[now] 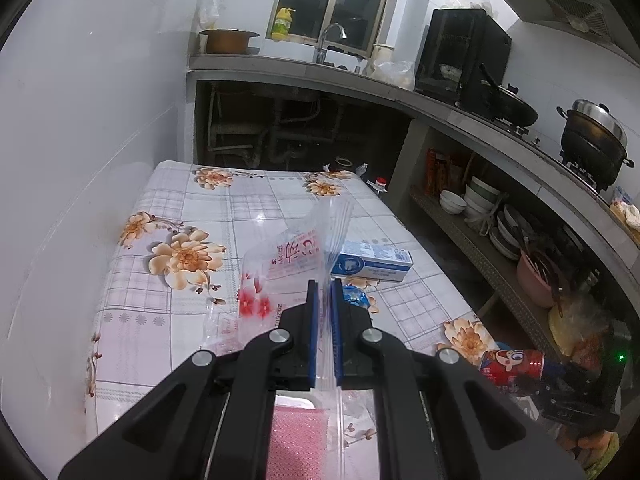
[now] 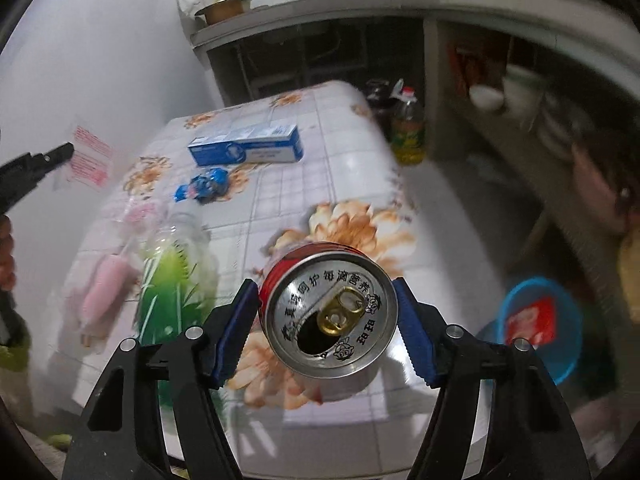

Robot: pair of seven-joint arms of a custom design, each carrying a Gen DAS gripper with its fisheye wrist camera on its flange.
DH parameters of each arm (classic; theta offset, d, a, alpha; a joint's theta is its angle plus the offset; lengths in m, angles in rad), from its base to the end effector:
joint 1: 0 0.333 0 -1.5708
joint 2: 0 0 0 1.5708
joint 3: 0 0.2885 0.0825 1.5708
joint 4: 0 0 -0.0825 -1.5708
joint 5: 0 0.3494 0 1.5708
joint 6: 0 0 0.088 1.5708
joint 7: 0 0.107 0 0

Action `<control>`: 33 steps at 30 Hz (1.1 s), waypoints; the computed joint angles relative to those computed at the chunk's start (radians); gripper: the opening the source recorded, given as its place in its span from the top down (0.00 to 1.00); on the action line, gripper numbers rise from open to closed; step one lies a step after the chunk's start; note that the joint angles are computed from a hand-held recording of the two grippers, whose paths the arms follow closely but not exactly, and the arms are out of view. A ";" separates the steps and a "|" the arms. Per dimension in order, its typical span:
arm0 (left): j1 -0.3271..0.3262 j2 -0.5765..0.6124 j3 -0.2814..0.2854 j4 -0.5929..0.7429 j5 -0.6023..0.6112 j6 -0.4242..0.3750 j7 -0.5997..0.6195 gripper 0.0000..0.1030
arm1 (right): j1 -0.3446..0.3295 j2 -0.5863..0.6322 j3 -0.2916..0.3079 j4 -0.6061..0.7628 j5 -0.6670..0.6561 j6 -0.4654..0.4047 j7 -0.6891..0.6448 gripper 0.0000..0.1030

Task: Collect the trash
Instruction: 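Carry the red milk can and clear bag to the blue wastebasket and release both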

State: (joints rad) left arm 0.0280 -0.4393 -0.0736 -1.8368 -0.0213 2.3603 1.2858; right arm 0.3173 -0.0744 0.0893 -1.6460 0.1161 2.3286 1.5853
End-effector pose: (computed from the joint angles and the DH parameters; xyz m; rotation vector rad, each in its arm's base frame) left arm 0.4196 -0.0305 0.7812 -1.8747 1.4752 -1.0044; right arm 0.5015 0.2206 0.6916 -1.9809 1.3884 -0.4116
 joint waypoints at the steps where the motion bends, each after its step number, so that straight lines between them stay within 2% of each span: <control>1: -0.003 0.000 0.005 0.001 -0.007 0.000 0.004 0.95 | 0.001 0.009 0.004 0.010 -0.025 0.006 0.006 0.39; 9: -0.048 -0.002 0.078 0.028 -0.182 0.027 0.066 0.95 | 0.012 0.054 0.012 0.059 -0.097 0.021 0.000 0.41; 14: -0.067 0.021 0.074 0.077 -0.237 0.017 0.096 0.95 | -0.002 0.045 -0.007 0.051 0.007 0.024 0.003 0.41; 24: -0.157 0.181 0.008 0.254 -0.332 -0.033 0.214 0.95 | -0.062 -0.079 -0.061 -0.072 0.183 0.057 0.017 0.41; 28: -0.188 0.293 -0.044 0.381 -0.349 -0.080 0.248 0.95 | -0.102 -0.154 -0.079 -0.145 0.161 0.094 0.073 0.41; 33: -0.232 0.485 -0.126 0.598 -0.327 -0.180 0.262 0.95 | -0.197 -0.275 -0.092 -0.268 0.035 0.138 0.212 0.41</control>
